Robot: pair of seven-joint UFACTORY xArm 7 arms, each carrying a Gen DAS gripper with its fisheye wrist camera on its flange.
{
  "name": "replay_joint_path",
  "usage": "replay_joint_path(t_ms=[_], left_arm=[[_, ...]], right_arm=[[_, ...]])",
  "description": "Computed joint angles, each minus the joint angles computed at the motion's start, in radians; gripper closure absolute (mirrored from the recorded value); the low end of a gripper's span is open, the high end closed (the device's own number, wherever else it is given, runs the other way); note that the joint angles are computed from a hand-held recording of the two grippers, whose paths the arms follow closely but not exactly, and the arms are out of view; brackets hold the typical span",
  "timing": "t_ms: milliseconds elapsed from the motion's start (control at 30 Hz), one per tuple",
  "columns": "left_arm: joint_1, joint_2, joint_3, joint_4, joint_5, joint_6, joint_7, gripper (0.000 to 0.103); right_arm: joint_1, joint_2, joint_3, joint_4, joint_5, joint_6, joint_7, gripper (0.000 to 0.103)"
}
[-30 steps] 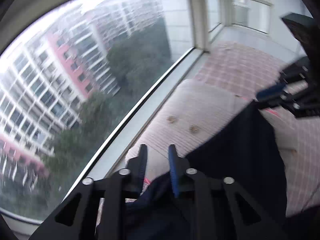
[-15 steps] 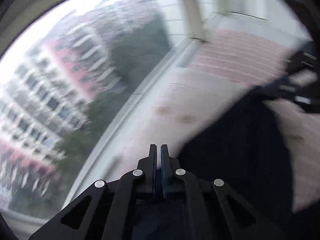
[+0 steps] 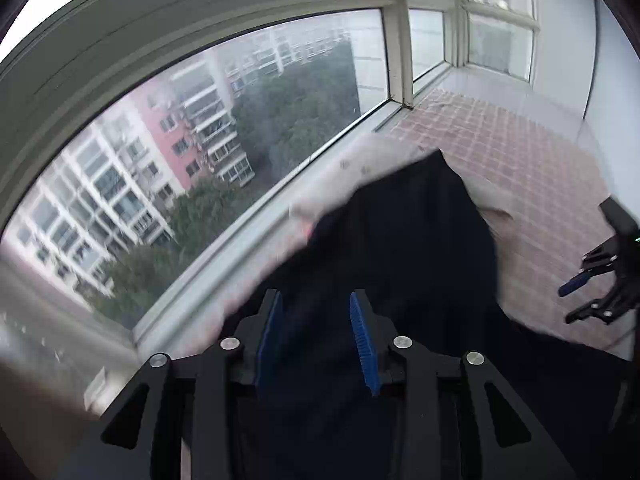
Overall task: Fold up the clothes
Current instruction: 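Lay the navy shirt on the plaid mat and open both grippers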
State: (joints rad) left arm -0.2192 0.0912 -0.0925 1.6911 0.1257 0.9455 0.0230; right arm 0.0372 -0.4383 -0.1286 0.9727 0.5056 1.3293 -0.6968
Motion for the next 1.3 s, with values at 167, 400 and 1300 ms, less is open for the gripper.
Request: replay_joint_path(t_ms=[167, 400, 1300], left_arm=[[0.022, -0.38, -0.013, -0.387, -0.058, 0.051, -0.068, 0.067], [0.001, -0.687, -0.07, -0.686, -0.121, 0.132, -0.174, 0.066], [-0.14, -1.071, -0.148, -1.084, -0.289, 0.202, -0.595, 0.056]], right_arm=[[-0.006, -0.175, -0.004, -0.127, -0.021, 0.05, 0.04, 0.056], [0.021, -0.312, 0.084, -0.209, -0.154, 0.008, 0.132, 0.1], [0.01, -0.624, 0.015, -0.144, -0.39, 0.208, 0.201, 0.045]])
